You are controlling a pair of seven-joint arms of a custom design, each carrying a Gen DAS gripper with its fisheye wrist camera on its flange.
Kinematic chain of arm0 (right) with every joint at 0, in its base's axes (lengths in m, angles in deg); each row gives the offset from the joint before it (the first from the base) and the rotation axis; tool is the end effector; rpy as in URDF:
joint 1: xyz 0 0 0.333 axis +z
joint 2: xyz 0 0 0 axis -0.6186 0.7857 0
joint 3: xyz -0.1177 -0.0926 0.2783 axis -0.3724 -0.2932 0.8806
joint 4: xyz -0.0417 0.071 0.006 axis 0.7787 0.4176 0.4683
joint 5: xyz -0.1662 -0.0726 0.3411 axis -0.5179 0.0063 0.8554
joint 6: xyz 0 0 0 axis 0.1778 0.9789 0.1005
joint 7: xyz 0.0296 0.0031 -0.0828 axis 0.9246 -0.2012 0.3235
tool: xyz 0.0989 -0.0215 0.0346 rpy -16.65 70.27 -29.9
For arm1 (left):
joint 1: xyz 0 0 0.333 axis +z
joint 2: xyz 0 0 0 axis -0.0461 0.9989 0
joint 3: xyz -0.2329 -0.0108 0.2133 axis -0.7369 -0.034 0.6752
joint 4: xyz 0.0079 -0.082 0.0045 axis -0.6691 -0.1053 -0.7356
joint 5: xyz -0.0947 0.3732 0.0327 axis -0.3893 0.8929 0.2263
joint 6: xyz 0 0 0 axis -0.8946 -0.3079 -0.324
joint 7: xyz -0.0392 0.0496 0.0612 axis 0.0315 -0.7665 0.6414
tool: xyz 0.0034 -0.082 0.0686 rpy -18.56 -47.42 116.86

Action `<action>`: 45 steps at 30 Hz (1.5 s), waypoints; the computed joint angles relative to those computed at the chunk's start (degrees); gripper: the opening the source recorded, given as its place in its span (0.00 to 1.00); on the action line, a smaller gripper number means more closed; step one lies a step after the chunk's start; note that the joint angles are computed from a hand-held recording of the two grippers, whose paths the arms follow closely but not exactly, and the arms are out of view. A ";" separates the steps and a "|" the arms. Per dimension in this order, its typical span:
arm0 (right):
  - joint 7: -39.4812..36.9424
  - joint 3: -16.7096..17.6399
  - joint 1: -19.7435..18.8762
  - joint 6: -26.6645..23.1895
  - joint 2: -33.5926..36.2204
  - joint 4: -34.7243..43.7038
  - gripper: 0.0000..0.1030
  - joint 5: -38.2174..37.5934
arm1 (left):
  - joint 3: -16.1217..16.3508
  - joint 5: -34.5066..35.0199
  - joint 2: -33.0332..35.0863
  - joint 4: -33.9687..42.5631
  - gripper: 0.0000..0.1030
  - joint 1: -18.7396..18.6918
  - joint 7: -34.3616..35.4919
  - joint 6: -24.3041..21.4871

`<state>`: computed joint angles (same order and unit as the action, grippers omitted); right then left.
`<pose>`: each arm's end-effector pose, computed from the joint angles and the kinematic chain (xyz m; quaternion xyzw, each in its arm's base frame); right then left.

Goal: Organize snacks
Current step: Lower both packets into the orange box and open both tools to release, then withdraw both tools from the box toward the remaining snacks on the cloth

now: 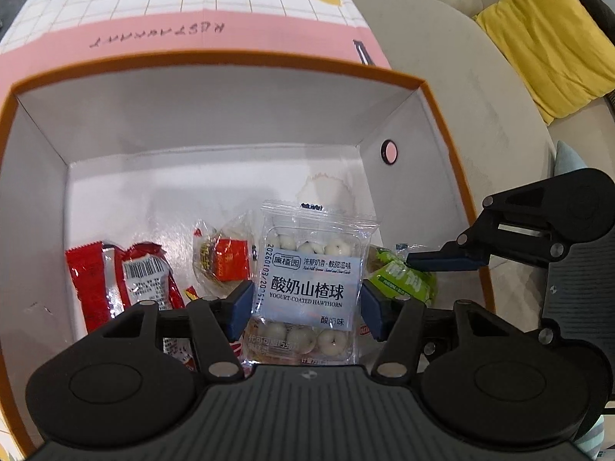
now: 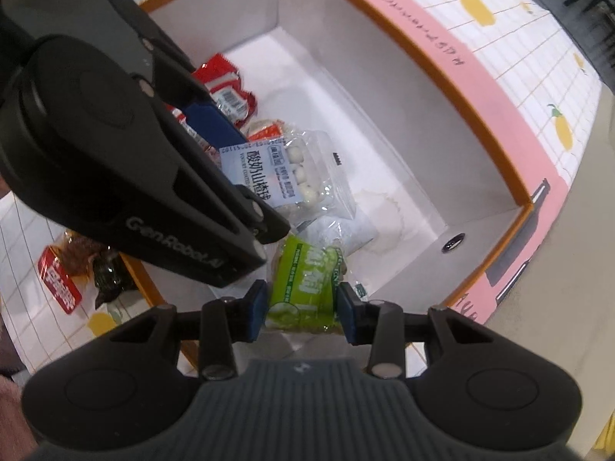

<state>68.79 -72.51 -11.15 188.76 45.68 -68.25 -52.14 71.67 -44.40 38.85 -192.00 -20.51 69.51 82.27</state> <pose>0.5390 0.3752 0.4972 -0.9797 0.1908 -0.0106 0.0602 0.4456 -0.2841 0.4869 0.7299 -0.6534 0.1977 0.0346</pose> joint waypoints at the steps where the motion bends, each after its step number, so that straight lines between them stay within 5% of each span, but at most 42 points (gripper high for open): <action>1: -0.03 0.02 0.11 -0.40 0.25 0.27 0.37 -0.18 | 0.07 -0.36 -0.05 -0.20 0.66 -0.05 0.16 -0.02; 24: 4.45 0.09 0.35 2.86 -4.63 -5.35 0.54 -1.11 | -0.96 3.19 -5.91 -1.36 0.70 -0.76 -0.65 -3.94; 45: 14.06 1.53 0.66 14.05 -25.19 -24.15 0.60 -1.85 | -8.10 18.24 -27.82 -8.23 0.70 -1.92 -17.38 -6.70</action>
